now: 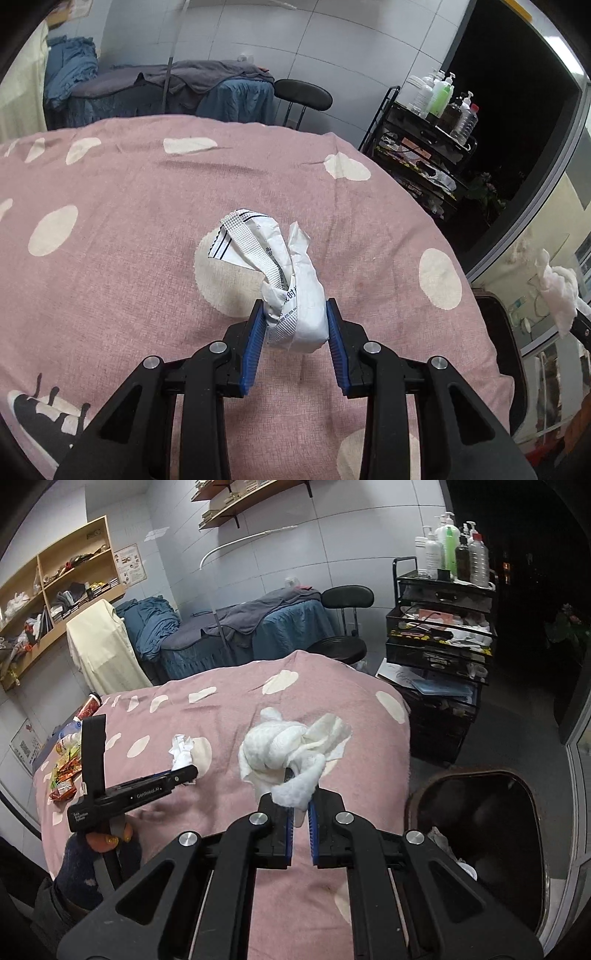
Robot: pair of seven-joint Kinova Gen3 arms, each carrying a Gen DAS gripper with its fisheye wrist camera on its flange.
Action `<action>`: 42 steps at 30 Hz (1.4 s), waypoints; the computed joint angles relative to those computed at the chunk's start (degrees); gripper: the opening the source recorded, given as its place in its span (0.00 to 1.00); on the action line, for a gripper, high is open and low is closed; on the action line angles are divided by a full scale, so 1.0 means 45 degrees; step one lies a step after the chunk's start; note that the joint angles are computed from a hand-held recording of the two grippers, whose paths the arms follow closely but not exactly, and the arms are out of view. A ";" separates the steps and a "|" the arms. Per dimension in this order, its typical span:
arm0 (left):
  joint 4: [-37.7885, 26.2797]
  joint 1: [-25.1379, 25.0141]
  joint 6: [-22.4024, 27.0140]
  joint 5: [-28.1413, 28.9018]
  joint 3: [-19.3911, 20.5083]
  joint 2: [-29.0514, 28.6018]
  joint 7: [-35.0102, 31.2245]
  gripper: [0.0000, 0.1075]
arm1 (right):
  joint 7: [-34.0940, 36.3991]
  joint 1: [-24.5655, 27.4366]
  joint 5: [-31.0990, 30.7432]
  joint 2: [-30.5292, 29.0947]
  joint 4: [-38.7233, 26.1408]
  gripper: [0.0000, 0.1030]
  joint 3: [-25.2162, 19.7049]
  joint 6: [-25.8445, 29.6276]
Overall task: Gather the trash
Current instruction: 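Carry the tissue to the bin and open the right tool while the left carries the paper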
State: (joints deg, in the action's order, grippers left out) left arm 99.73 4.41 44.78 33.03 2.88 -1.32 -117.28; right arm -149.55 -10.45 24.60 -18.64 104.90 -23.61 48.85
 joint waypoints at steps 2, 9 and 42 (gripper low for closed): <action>0.0282 0.0110 -0.0692 -0.0751 0.0382 -0.0477 0.0344 0.30 | -0.0094 0.0011 -0.0209 -0.0533 0.0374 0.08 0.0055 0.0157; 0.1335 0.1240 -0.1597 -0.1229 0.0342 -0.2040 0.0486 0.30 | 0.0020 0.0813 -0.1051 -0.2099 0.1412 0.08 -0.0127 0.0696; 0.1824 0.4612 -0.0928 0.0507 0.0652 -0.3037 -0.0259 0.30 | 0.0777 0.2599 -0.2829 -0.2363 0.4030 0.13 0.1723 0.1568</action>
